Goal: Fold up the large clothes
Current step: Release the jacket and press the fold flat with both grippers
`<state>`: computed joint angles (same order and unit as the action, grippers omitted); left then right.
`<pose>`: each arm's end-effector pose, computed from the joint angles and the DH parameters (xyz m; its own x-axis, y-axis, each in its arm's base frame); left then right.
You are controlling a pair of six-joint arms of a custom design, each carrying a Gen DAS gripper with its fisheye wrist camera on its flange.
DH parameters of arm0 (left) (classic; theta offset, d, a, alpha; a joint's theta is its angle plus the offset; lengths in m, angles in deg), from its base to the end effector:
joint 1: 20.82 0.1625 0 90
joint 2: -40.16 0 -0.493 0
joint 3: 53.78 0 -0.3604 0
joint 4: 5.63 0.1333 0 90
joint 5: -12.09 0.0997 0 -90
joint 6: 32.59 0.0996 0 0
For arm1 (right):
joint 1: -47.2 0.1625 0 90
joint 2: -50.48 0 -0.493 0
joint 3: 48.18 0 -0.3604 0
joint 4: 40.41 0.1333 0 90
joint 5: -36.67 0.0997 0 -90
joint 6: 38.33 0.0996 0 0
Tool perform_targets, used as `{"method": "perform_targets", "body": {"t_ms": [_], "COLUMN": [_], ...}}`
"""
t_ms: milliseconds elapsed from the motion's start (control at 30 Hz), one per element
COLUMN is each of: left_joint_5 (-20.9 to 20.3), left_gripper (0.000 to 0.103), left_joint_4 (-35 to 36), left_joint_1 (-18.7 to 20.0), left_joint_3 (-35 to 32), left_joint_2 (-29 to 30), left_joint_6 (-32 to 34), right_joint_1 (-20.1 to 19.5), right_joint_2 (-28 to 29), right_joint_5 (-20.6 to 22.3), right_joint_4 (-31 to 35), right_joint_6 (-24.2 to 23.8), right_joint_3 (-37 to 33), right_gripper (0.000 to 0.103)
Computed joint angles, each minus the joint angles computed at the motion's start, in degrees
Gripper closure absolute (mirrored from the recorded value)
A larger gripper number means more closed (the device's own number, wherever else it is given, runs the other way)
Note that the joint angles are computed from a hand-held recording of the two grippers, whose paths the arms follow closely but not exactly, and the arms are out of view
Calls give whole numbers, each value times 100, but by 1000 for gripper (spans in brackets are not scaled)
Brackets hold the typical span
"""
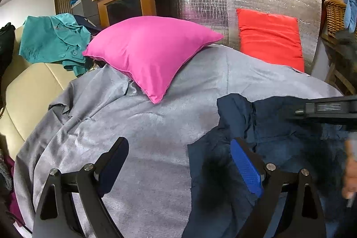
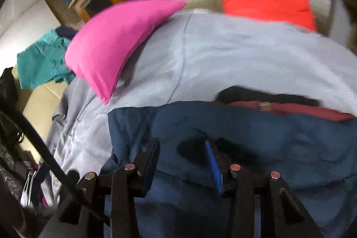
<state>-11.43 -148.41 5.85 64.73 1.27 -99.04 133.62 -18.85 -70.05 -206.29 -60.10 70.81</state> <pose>-0.3636 -0.4340 0.0370 -0.6547 -0.1504 -0.7408 0.4935 0.6573 -0.5696 0.0708 -0.5444 0.3075 -0.9011 -0.1587 0.4035 -0.2995 0.9007 -0.3146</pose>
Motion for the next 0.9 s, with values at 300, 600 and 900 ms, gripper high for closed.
{"method": "perform_targets", "body": {"t_ms": [300,600,900], "left_joint_5": [24,-6,-1305], "left_gripper": [10,11,10], "left_joint_4": [37,138,655], "left_joint_1": [1,-99,307], "left_joint_3": [8,6,-445], "left_joint_2": [-28,-10,165], "left_joint_6": [7,-57,257], "right_joint_1": [-22,-427,-1817], "right_joint_2": [453,-1240,-2219], "right_joint_5": [-136,188,-141], "right_joint_4": [602,-99,-63], "right_joint_6": [673,179,271], "right_joint_3": [-534,369,720], "right_gripper": [58,58,62]}}
